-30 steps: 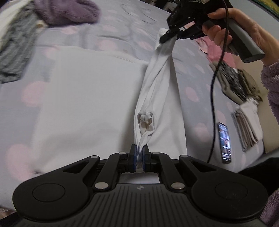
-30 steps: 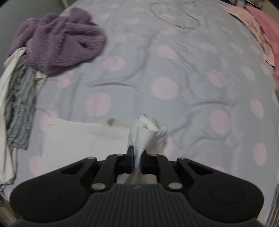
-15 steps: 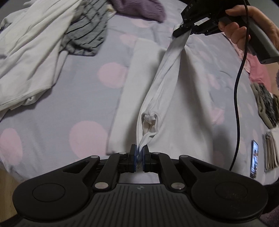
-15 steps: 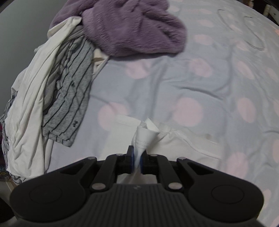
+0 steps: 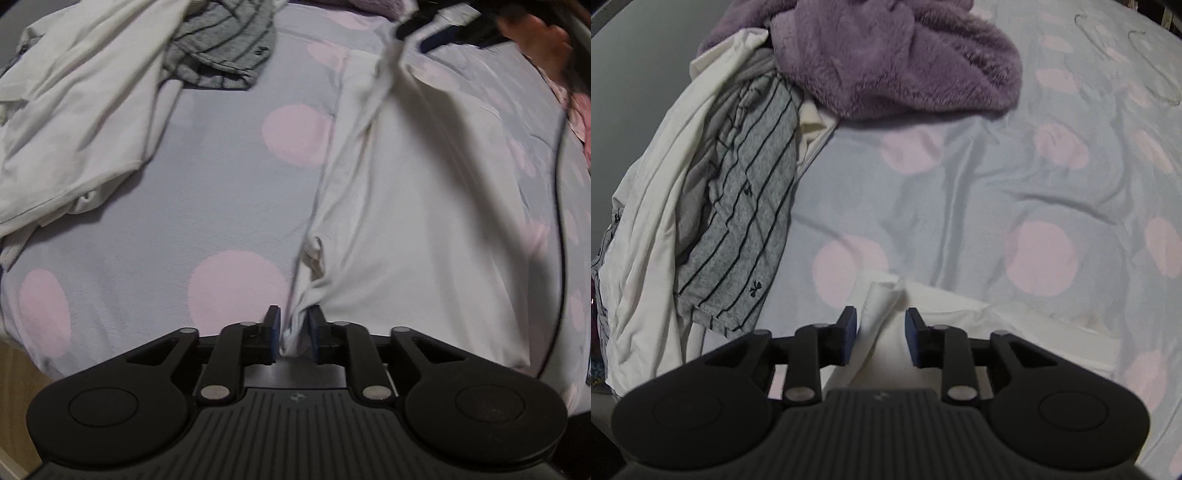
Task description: Fold clothes
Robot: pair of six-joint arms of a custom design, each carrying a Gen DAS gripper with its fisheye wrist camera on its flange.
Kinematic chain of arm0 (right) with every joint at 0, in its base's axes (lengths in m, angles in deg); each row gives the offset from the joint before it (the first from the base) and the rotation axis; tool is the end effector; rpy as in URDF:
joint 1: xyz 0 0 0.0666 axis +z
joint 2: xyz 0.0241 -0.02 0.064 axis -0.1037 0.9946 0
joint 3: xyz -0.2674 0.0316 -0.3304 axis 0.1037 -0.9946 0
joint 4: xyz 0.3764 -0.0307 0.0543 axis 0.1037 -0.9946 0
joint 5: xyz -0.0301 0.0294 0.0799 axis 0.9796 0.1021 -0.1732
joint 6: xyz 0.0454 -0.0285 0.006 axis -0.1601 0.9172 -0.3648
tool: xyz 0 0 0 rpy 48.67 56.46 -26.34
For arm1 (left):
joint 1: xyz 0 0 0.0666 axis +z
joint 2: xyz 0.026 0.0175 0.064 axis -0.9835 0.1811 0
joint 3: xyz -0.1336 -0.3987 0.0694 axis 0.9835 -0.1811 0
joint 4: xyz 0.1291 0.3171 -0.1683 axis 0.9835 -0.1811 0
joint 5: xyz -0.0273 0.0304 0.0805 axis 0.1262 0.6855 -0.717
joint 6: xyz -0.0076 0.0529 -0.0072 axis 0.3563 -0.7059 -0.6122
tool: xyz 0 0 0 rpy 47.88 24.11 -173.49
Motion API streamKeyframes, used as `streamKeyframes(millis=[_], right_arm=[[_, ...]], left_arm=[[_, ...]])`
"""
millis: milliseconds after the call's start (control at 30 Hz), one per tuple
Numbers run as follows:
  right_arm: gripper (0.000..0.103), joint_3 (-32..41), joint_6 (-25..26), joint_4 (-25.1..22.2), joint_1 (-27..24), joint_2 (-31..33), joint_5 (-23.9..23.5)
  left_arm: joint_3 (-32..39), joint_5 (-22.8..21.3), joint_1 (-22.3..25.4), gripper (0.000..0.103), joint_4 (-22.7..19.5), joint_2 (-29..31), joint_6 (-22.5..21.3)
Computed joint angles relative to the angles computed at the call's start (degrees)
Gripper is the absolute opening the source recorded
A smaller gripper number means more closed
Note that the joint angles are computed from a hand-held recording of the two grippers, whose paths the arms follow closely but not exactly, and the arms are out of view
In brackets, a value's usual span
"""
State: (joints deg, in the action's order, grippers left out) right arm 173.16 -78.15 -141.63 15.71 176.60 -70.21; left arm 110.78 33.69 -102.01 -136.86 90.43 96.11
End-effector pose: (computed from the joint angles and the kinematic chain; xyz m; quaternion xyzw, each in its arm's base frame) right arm 0.6357 0.2534 0.4085 0.0276 0.9758 0.1014 0.1915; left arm 0.4611 -0.1943 0.4008 0.0943 0.9826 -0.0879 0.1334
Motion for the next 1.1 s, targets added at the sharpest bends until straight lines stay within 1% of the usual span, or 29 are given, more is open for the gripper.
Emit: streamKeyframes(millis=[67, 100, 167, 333, 367, 400, 433, 500, 600, 700, 733, 800, 833, 967, 1100], right_arm=[[0.032, -2.07, 0.14, 1.59, -0.24, -1.78, 0.16], [0.032, -3.88, -0.15, 3.21, -0.49, -3.09, -0.21], [0.034, -6.44, -0.48, 5.01, -0.87, -5.23, -0.15], [0.034, -12.56, -0.8, 7.79, -1.84, -10.48, 0.04], [0.034, -14.53, -0.7, 8.29, -2.04, -11.87, -0.07], [0.034, -16.51, -0.46, 8.7, -2.26, -13.22, -0.27], [0.035, -18.77, -0.22, 9.15, -2.49, -14.67, -0.46], [0.038, -24.23, -0.14, 10.29, -2.68, -18.13, -0.75], [0.038, -32.4, 0.1, 11.78, -2.43, -23.17, -1.16], [0.039, -40.51, -0.32, 14.33, -1.82, -28.55, -2.09], [0.04, -43.29, -0.84, 15.37, -1.51, -30.56, -2.44], [0.041, -48.35, -3.32, 17.46, -0.94, -34.36, -2.65], [0.041, -50.77, -4.91, 18.35, -0.79, -36.16, -2.87], [0.041, -60.43, -13.86, 22.4, 0.72, -43.35, -4.45], [0.043, -68.22, -21.7, 27.63, 4.13, -48.1, -4.05]], left_arm=[[-0.1, -0.59, 0.09, 0.021, 0.18, -0.3, 0.94], [-0.07, -0.91, 0.09, 0.021, 0.34, -0.28, 1.2], [-0.25, -1.13, 0.09, 0.021, 0.84, -0.74, 1.7], [-1.2, -1.66, 0.07, 0.022, 4.05, -2.5, 2.29], [-1.35, -1.0, 0.29, 0.023, 4.48, -2.66, 2.51], [-1.52, -0.33, 0.51, 0.027, 4.93, -2.82, 2.74], [-1.68, 0.33, 0.73, 0.034, 5.38, -2.97, 2.97], [-2.02, 1.66, 1.16, 0.041, 6.28, -3.29, 3.46], [-2.69, 3.17, 1.8, 0.042, 6.65, -3.64, 3.86], [-3.25, 4.83, 2.22, 0.047, 6.22, -3.49, 4.48], [-3.49, 5.62, 2.34, 0.048, 6.0, -3.38, 4.64], [-4.5, 6.35, 2.25, 0.048, 6.7, -3.34, 5.0], [-4.9, 5.93, 2.02, 0.048, 6.93, -3.22, 5.23], [-5.73, 4.85, 1.27, 0.048, 7.0, -2.35, 5.29], [-5.95, 4.25, 0.96, 0.049, 7.52, -1.81, 5.6]])
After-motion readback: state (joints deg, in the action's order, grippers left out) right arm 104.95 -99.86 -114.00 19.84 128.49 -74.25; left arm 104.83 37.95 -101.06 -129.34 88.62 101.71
